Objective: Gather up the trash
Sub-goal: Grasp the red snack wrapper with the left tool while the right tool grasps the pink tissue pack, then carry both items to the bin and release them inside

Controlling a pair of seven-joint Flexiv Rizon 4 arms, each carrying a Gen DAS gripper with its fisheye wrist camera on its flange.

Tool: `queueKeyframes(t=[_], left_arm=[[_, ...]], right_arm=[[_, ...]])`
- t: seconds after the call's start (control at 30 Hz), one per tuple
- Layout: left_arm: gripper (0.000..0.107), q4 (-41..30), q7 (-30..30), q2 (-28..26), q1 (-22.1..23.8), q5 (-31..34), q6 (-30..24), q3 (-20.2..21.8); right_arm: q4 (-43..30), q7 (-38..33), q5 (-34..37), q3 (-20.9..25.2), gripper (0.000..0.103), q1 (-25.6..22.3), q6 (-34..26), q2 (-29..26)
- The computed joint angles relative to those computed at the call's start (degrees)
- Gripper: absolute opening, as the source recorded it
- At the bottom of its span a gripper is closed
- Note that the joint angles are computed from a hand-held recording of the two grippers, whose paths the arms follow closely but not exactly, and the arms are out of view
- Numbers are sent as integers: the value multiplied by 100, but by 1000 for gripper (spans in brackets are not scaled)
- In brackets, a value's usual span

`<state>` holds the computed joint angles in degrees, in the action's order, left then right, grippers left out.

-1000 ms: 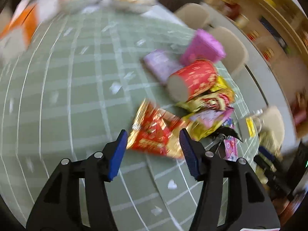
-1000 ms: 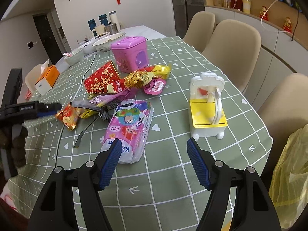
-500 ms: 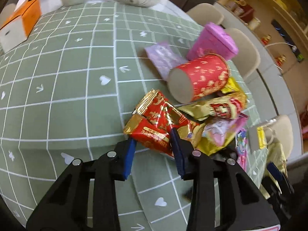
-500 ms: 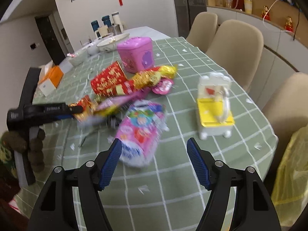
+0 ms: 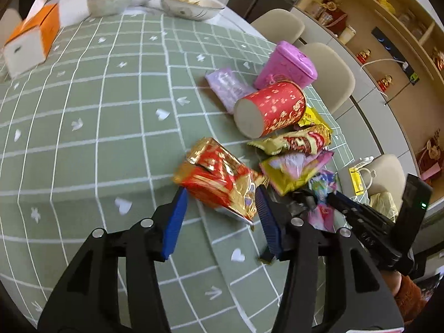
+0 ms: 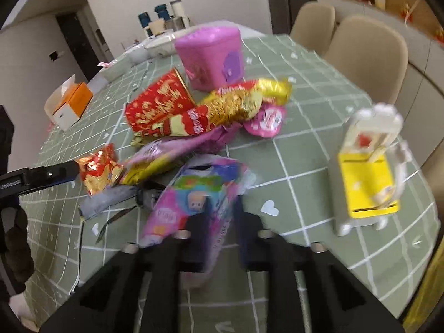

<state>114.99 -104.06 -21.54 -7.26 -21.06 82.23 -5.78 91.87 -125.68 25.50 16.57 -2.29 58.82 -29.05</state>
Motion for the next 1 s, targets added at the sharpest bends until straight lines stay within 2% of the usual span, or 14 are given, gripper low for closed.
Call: queueKeyframes(t=[0.13,0.23,0.37,0.4,0.43,0.47,0.53,0.7,0.87,0.93,1.0], left_arm=[[50,146,24,28,42,-149,100,-144],[50,23,-314,-65,-202,27,27,137],[49,-363,-1100,-322,-567,417,-113,647],[44,-500,-1279,-394,-655,550,-199,785],[25,-633,-1408,-447,-724,701,-338,902],[18,-766,-1458,-479,-740,827,-524,944],[12,-918,-1506,-462,-766,1090,-660,967],[11,-1329,-1860,-216,-1229,2262,-993,1407],[11,-1691,-2136,36,-1411,3153,-1120,1394],[11,-1848,-2176,51,-1425,3379,-1100,1328],[11,-1953,-2054,31,-1330,3307,-973,1086]], right_arm=[[111,-271,381,111,9,-278,-24,293],[199,-413,694,87,9,-393,-28,474],[411,-622,916,-10,9,-406,56,710],[462,-670,967,-34,9,-410,63,772],[478,-690,1004,-65,9,-399,55,808],[516,-726,1076,-88,9,-421,53,874],[571,-803,1199,-146,9,-440,77,992],[600,-1072,1660,-277,9,-562,82,1247],[627,-1312,1912,-456,9,-578,-6,1542],[635,-1465,1996,-547,9,-565,73,1657],[617,-1391,1996,-664,9,-536,74,1736]])
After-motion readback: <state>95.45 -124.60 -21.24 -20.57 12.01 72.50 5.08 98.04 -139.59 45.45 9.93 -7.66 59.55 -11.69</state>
